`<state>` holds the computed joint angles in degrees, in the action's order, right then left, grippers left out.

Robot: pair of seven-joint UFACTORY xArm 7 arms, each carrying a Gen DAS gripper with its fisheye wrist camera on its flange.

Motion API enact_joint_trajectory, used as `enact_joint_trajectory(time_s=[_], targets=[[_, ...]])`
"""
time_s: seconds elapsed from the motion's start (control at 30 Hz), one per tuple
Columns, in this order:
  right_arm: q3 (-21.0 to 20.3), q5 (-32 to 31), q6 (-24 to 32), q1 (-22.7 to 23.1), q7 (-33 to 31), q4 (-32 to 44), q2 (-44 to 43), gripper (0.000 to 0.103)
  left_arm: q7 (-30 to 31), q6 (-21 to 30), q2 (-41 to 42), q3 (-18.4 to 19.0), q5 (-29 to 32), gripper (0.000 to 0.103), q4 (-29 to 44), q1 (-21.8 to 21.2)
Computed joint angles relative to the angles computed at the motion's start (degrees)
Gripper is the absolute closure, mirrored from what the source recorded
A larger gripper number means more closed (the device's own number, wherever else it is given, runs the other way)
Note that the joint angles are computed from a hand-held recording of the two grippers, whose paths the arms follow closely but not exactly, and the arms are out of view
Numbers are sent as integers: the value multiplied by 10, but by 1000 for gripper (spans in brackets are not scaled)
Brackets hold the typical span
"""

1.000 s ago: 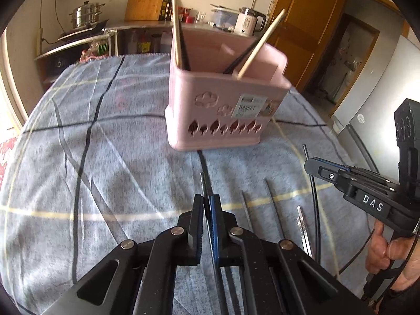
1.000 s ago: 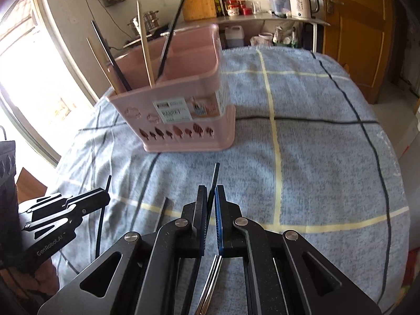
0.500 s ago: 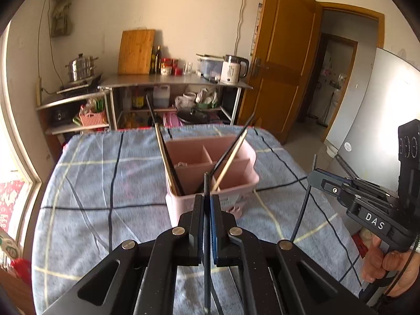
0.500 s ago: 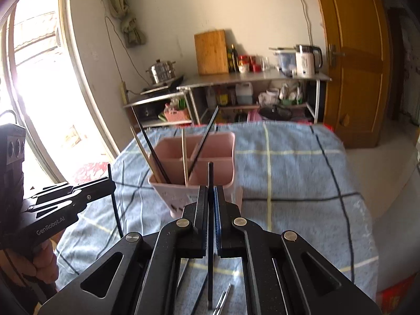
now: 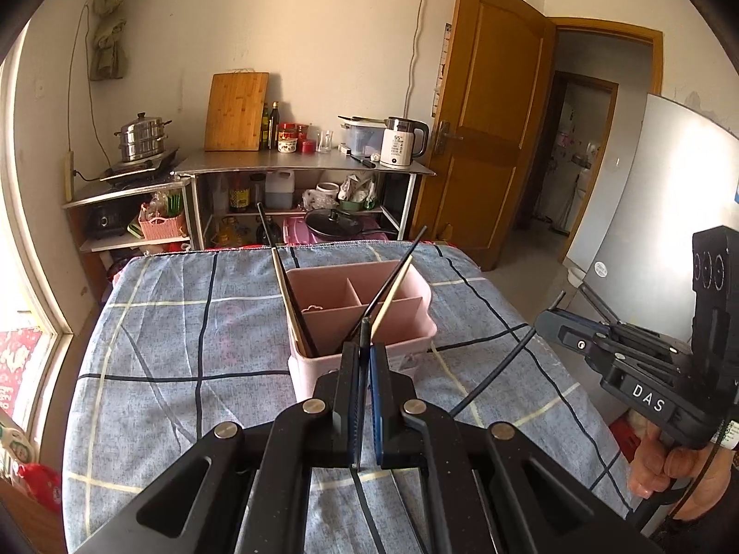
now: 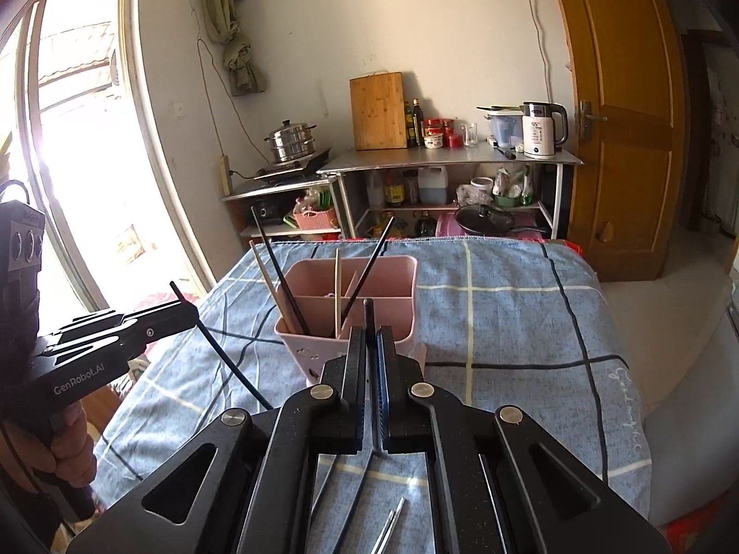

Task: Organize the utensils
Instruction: 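Lift and carry the black chopsticks in both tools over the pink basket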

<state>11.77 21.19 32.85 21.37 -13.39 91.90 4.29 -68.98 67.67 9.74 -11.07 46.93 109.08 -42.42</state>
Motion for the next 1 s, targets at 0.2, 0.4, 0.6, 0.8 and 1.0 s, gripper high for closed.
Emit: enact_joint_trajectory(time_s=[0.2, 0.4, 0.6, 0.8, 1.0], targets=[[-3, 8, 0, -1, -6, -28, -25, 99, 0, 28, 5, -7, 4, 99, 14, -18], [-5, 16, -11, 2, -19, -37, -42, 99, -3, 24, -4, -6, 3, 99, 15, -20], [-6, 14, -18, 9, -26, -29, -48, 99, 9, 42, 4, -7, 17, 99, 41, -30], [-2, 14, -21, 15, -24, -16, -38, 99, 10, 45, 5, -3, 22, 99, 47, -37], [2, 8, -21, 19, -20, 7, -22, 99, 11, 36, 2, -2, 28, 99, 53, -34]])
